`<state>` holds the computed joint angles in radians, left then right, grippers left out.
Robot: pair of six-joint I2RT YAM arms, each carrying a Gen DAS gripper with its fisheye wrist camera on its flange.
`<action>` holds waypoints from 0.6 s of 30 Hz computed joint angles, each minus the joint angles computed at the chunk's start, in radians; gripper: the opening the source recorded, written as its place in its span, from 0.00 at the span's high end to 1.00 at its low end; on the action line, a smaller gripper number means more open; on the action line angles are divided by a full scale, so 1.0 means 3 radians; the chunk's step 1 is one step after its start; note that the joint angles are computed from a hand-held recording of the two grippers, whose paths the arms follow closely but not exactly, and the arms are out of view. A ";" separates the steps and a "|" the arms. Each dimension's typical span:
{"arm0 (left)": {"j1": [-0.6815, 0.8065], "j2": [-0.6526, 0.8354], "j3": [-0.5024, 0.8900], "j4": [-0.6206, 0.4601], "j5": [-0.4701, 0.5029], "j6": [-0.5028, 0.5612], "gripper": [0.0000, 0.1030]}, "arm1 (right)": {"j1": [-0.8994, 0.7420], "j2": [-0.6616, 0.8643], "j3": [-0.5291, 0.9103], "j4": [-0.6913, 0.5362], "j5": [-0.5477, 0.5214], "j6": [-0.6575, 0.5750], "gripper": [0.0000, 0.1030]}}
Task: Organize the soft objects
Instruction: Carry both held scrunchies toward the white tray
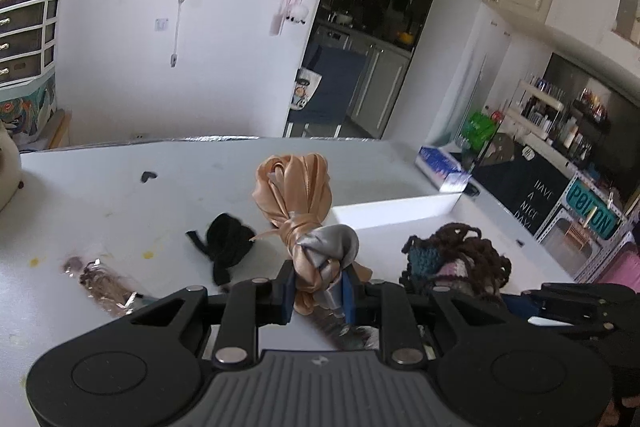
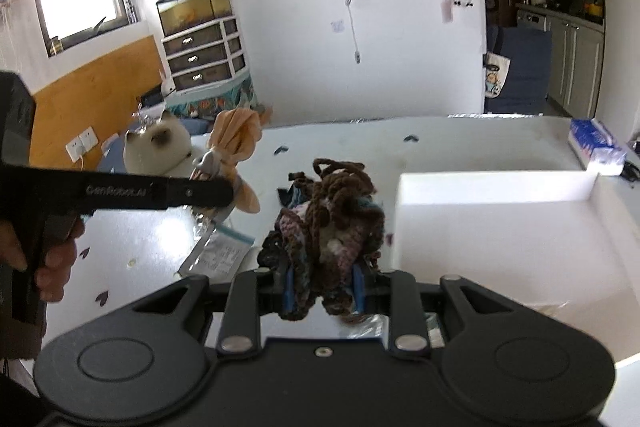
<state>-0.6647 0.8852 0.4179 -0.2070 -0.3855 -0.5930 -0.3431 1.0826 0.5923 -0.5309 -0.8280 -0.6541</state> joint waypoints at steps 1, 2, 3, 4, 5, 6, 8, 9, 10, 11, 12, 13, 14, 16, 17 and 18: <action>-0.0089 0.0075 0.0049 0.0021 -0.0078 -0.0055 0.77 | -0.0066 0.0069 0.0064 -0.0037 -0.0038 -0.0061 0.73; -0.0166 0.0164 0.0096 0.0051 -0.0144 -0.0106 0.77 | -0.0148 0.0178 0.0156 -0.0085 -0.0081 -0.0145 0.73; -0.0235 0.0254 0.0143 0.0079 -0.0196 -0.0158 0.77 | -0.0230 0.0268 0.0230 -0.0132 -0.0118 -0.0231 0.73; -0.0312 0.0382 0.0209 0.0117 -0.0250 -0.0223 0.77 | -0.0307 0.0381 0.0318 -0.0167 -0.0146 -0.0312 0.73; -0.0359 0.0471 0.0252 0.0145 -0.0278 -0.0266 0.77 | -0.0380 0.0496 0.0411 -0.0210 -0.0167 -0.0396 0.73; -0.0419 0.0608 0.0322 0.0184 -0.0313 -0.0319 0.77 | -0.0460 0.0591 0.0496 -0.0271 -0.0189 -0.0490 0.73; -0.0507 0.0869 0.0452 0.0276 -0.0354 -0.0408 0.77 | -0.0596 0.0841 0.0702 -0.0347 -0.0211 -0.0644 0.73; -0.0554 0.1024 0.0540 0.0321 -0.0374 -0.0459 0.77 | -0.0667 0.0978 0.0822 -0.0390 -0.0227 -0.0721 0.73; -0.0580 0.1132 0.0595 0.0361 -0.0381 -0.0492 0.77 | -0.0736 0.1107 0.0941 -0.0433 -0.0243 -0.0794 0.73; -0.0617 0.1261 0.0670 0.0401 -0.0396 -0.0535 0.77 | -0.0802 0.1237 0.1065 -0.0476 -0.0258 -0.0867 0.73; -0.0648 0.1420 0.0770 0.0451 -0.0403 -0.0580 0.76 | -0.0865 0.1369 0.1184 -0.0509 -0.0271 -0.0937 0.73; -0.0672 0.1570 0.0866 0.0501 -0.0400 -0.0618 0.76 | -0.0921 0.1496 0.1313 -0.0545 -0.0281 -0.0992 0.73; -0.0692 0.1691 0.0941 0.0545 -0.0395 -0.0649 0.76 | -0.0984 0.1628 0.1454 -0.0597 -0.0292 -0.1054 0.73; -0.0732 0.1984 0.1151 0.0639 -0.0369 -0.0708 0.76 | -0.1088 0.1881 0.1726 -0.0683 -0.0304 -0.1154 0.73; -0.0754 0.2119 0.1248 0.0683 -0.0357 -0.0736 0.76 | -0.1135 0.2007 0.1861 -0.0718 -0.0303 -0.1194 0.73; -0.0773 0.2262 0.1360 0.0721 -0.0337 -0.0763 0.76 | -0.1180 0.2116 0.1983 -0.0758 -0.0302 -0.1234 0.73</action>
